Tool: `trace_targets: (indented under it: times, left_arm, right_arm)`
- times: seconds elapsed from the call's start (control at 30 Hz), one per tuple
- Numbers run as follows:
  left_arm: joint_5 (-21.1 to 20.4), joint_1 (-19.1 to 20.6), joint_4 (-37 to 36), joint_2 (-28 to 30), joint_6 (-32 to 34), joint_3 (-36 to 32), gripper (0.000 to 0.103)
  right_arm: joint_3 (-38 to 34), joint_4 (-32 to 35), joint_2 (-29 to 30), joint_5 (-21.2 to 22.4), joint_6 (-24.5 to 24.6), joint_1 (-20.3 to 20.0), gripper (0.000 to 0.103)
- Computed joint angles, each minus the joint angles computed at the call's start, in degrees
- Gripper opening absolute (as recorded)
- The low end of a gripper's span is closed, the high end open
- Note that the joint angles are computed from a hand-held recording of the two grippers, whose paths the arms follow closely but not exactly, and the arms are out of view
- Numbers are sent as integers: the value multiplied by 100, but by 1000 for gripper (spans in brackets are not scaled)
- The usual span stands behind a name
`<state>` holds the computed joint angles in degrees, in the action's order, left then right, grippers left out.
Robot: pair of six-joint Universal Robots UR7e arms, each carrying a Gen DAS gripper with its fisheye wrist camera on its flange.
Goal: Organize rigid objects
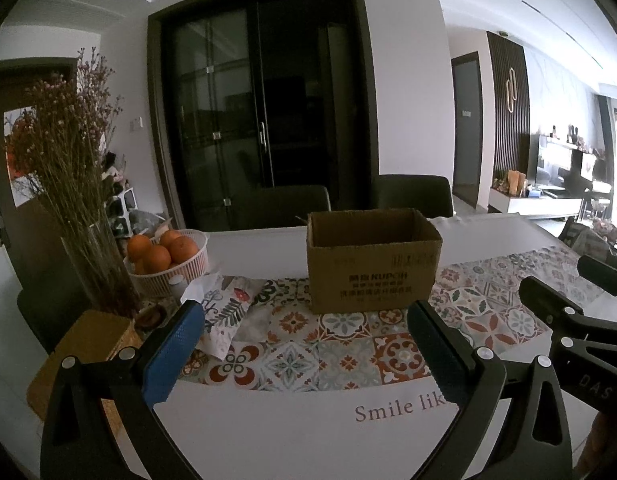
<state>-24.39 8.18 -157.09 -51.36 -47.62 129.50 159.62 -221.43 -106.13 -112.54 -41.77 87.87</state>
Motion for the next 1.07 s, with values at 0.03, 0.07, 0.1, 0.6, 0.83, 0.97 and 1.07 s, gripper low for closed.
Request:
trace_targets:
  times: [0.03, 0.07, 0.1, 0.6, 0.83, 0.97, 1.07]
  left_arm:
    - [-8, 0, -10, 2, 2, 2, 103]
    - [-15, -1, -23, 4, 10, 5, 103]
    - [-15, 0, -21, 6, 6, 3, 103]
    - [-67, -5, 54, -6, -60, 7, 103]
    - [-79, 9, 19, -4, -21, 1, 103]
    - [-90, 10, 29, -2, -26, -4, 103]
    - [-90, 15, 54, 1, -38, -18, 103]
  right_arm:
    - [-1, 1, 1, -10, -1, 5, 87]
    - [3, -10, -1, -10, -2, 3, 87]
    - [1, -20, 7, -1, -2, 0, 87]
    - [19, -25, -12, 24, -3, -23, 87]
    - [15, -11, -15, 25, 1, -25, 87]
    - [38, -8, -43, 34, 11, -32, 87]
    - [34, -4, -38, 33, 6, -35, 87]
